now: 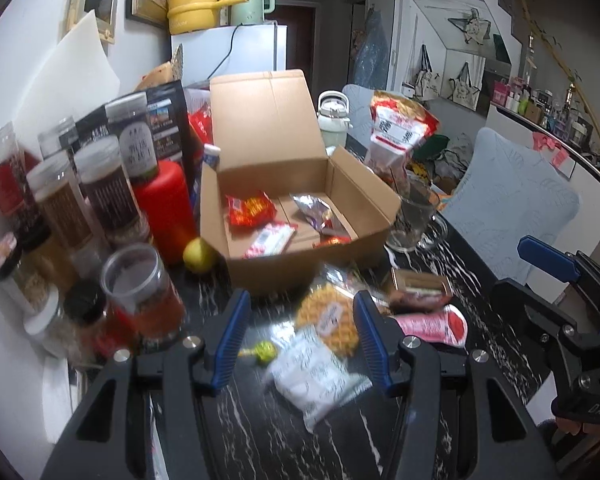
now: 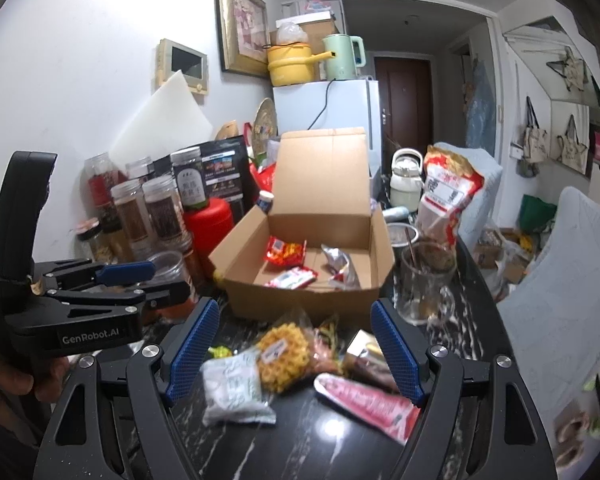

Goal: Organize snacks
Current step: 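Withdraw both grippers from the box back toward the snack pile, then grasp the white printed bread bag with the right gripper and lift it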

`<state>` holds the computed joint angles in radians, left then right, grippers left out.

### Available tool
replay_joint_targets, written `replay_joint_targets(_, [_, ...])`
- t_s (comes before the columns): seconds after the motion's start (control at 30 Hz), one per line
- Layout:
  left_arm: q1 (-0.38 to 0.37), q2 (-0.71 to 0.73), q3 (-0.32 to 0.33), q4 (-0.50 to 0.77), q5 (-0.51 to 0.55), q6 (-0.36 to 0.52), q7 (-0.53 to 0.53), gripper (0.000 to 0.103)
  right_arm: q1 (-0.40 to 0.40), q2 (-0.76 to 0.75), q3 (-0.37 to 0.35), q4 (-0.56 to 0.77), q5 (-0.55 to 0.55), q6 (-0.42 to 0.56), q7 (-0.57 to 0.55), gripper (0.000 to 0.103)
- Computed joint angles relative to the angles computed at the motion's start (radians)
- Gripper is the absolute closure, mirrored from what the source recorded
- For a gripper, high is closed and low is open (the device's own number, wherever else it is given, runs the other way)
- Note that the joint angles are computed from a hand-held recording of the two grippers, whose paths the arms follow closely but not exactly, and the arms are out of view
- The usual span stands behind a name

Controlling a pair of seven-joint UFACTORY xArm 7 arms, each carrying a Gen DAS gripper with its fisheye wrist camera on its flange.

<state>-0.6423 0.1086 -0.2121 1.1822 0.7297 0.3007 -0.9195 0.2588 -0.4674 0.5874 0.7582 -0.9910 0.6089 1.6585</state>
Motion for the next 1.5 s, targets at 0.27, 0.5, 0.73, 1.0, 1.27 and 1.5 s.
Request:
replay_joint_targets(0.27, [0.021, -0.025, -0.019, -0.098, -0.088, -0.045, 0.061, 0.05, 0.032, 0.01, 0.028, -0.023, 0.04, 0.025, 0.049, 0.024])
replay_joint_targets(0.5, [0.032, -0.027, -0.019, -0.168, -0.146, -0.066, 0.101, 0.05, 0.064, 0.074, 0.033, -0.026, 0.018, 0.028, 0.13, 0.024])
replay_joint_targets(0.73, [0.062, -0.004, -0.026, -0.225, -0.302, -0.094, 0.211, 0.05, 0.121, 0.18, -0.024, -0.019, -0.042, -0.015, 0.201, 0.024])
replay_joint_targets(1.0, [0.053, 0.05, 0.031, -0.245, -0.277, -0.118, 0.203, 0.05, 0.191, 0.342, -0.107, 0.044, -0.119, -0.033, 0.23, 0.02])
replay_joint_targets(1.27, [0.038, 0.081, 0.089, -0.253, -0.242, -0.157, 0.174, 0.05, 0.258, 0.478, -0.226, 0.117, -0.173, -0.097, 0.213, 0.017])
replay_joint_targets(1.5, [0.038, 0.071, 0.129, -0.256, -0.204, -0.155, 0.137, 0.05, 0.308, 0.582, -0.331, 0.194, -0.146, -0.164, 0.111, 0.017])
